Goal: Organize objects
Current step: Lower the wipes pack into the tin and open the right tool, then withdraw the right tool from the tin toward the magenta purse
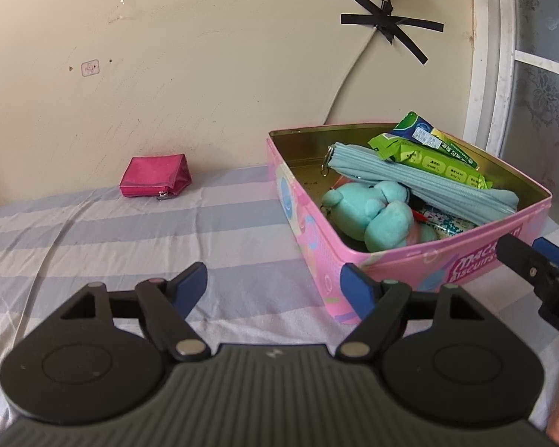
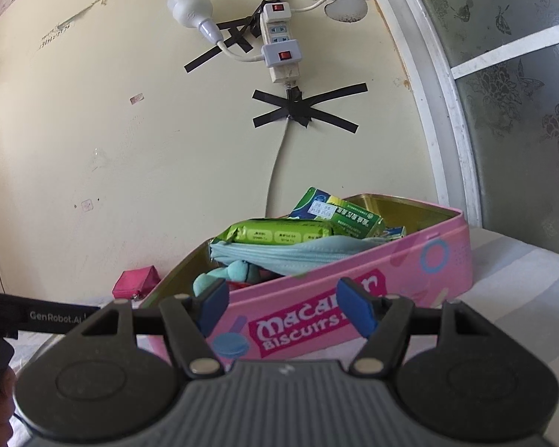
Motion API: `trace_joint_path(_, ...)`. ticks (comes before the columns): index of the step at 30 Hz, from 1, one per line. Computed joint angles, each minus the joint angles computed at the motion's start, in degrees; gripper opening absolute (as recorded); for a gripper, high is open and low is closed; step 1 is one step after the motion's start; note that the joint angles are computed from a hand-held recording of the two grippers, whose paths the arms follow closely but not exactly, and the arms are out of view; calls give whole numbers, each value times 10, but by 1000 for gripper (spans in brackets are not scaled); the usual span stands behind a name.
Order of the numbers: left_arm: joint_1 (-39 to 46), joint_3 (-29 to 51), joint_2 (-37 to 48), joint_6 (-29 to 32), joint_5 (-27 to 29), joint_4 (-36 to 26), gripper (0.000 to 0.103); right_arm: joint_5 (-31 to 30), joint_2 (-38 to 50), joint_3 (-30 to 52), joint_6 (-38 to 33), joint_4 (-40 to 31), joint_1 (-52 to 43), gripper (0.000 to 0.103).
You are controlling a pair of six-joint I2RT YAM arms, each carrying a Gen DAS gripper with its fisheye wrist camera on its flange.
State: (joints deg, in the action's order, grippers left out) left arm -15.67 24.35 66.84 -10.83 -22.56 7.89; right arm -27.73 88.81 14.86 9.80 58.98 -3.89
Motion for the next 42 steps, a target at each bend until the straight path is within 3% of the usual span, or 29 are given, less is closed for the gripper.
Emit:
trace_joint_path(14,30,-44,22,-6,12,35,81,32,-15,-34,-6,27,42,76)
trace_joint_path(21,48,-54,77,-8,16,83,81,0,1,-12,22,0,18,77)
trace_joint_path(31,27,-76,72,6,-13,130,83,-12,9,-9,25,7,12,78)
trace_joint_path(33,24,-79,70,8,-17,134,88,-13,9,-9,25,7,12,79)
trace_joint_path(42,24,-81,70,9,-18,138,88,-16,8,-7,24,1,12,79)
